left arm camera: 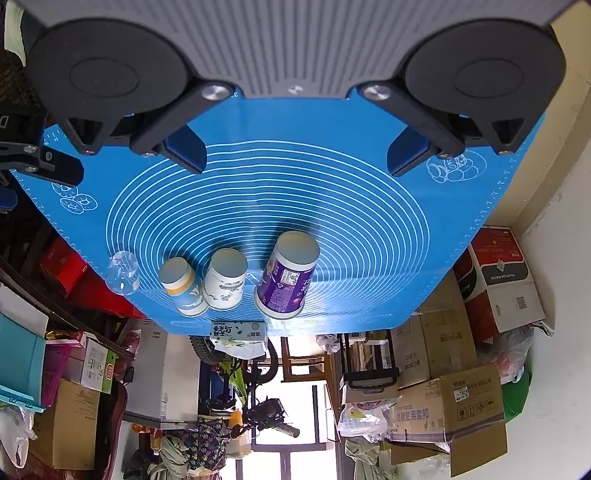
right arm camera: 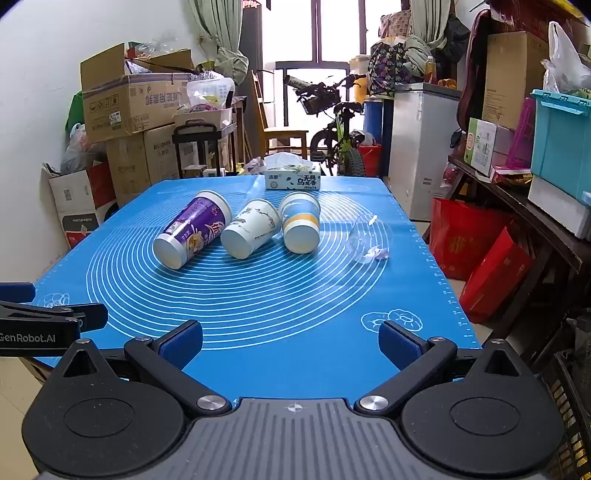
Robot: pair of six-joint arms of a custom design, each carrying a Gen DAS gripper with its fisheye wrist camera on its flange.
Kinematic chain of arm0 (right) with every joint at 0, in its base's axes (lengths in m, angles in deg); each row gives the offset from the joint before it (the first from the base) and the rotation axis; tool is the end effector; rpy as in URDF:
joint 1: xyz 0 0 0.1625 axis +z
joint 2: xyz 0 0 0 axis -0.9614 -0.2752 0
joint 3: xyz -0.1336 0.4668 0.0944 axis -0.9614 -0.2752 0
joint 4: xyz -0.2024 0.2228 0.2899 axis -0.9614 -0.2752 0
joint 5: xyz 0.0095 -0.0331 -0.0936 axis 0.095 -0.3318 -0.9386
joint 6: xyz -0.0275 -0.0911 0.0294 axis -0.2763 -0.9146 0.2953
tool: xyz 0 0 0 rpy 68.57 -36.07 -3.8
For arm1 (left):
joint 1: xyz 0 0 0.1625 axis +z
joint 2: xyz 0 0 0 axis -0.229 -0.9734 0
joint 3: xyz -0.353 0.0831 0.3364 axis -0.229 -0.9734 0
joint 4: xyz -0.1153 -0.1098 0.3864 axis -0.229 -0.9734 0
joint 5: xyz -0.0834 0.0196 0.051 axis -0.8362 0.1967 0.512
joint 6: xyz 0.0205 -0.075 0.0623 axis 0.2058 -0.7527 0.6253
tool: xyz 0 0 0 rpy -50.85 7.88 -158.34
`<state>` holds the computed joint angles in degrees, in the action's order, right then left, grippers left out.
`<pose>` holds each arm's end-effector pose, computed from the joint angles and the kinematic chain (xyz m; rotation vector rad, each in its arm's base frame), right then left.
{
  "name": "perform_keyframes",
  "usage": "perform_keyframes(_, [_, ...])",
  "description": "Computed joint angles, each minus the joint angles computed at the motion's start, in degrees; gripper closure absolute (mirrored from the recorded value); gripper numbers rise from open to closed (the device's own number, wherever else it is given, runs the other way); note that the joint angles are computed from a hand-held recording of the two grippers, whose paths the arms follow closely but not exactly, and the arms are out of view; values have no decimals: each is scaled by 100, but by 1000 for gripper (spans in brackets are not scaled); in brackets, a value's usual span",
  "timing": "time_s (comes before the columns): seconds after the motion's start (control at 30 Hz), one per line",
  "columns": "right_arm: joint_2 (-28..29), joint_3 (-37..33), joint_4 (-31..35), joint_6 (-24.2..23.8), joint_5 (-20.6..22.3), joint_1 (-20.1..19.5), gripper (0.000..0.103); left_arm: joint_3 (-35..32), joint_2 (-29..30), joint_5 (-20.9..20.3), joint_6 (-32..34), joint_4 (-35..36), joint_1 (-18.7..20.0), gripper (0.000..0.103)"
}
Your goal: Flip cup upside down
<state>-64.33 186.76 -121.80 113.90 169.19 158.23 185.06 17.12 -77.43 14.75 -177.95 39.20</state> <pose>0.0701 -0.2856 0.1313 0.3483 -2.0896 1.1979 -0.1954 -0.3386 0.0131 0.7083 2.1690 -0.9970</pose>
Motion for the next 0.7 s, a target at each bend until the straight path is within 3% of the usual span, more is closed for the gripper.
perform_keyframes(0.7, [-2, -72, 118, 39, 188, 148, 0, -63, 5, -89, 18, 19, 39, 1])
